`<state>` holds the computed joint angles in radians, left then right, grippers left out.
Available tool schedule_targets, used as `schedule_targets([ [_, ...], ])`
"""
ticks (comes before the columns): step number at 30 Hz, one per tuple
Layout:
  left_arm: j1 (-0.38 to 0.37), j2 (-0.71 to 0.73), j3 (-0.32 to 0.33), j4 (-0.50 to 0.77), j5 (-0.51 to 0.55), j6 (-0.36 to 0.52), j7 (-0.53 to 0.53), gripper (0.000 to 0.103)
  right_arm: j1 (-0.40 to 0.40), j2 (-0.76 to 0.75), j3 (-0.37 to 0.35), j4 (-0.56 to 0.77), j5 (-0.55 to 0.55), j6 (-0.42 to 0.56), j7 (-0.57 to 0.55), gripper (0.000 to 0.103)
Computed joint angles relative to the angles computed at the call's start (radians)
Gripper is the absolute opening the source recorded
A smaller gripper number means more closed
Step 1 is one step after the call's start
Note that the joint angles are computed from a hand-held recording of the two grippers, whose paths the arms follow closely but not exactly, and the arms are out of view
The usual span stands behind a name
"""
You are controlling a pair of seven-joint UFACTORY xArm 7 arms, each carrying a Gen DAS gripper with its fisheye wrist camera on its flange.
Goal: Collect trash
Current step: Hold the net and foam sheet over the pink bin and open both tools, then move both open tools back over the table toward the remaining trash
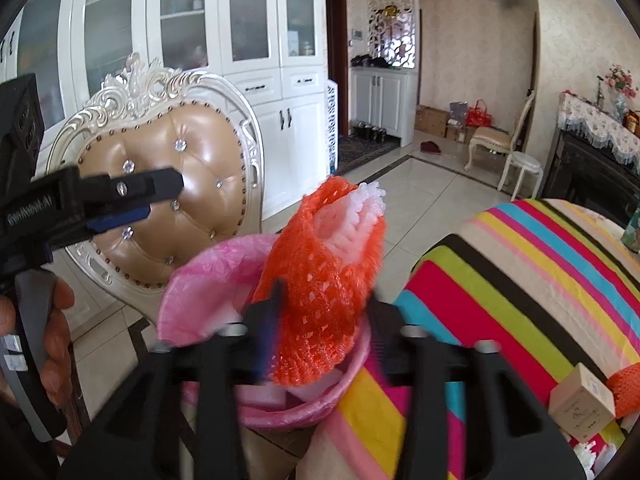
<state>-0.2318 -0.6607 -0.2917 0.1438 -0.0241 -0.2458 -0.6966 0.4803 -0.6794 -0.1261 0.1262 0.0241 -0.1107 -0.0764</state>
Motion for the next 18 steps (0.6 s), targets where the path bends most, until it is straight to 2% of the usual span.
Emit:
schedule_targets([
  [1, 0.002, -0.008, 0.0, -0.004, 0.0, 0.002, 0.0, 0.081, -0.004, 0.009, 0.009, -0.005, 0.002, -0.016, 0.006, 0.067],
  [9, 0.005, -0.04, 0.006, -0.025, 0.003, 0.008, -0.006, 0.081, -0.012, 0.039, 0.019, -0.001, -0.011, -0.025, 0.028, 0.067],
  [18, 0.012, -0.048, -0.017, -0.018, 0.008, 0.02, -0.021, 0.081, -0.034, -0.002, 0.022, -0.019, -0.02, -0.01, 0.033, 0.07],
])
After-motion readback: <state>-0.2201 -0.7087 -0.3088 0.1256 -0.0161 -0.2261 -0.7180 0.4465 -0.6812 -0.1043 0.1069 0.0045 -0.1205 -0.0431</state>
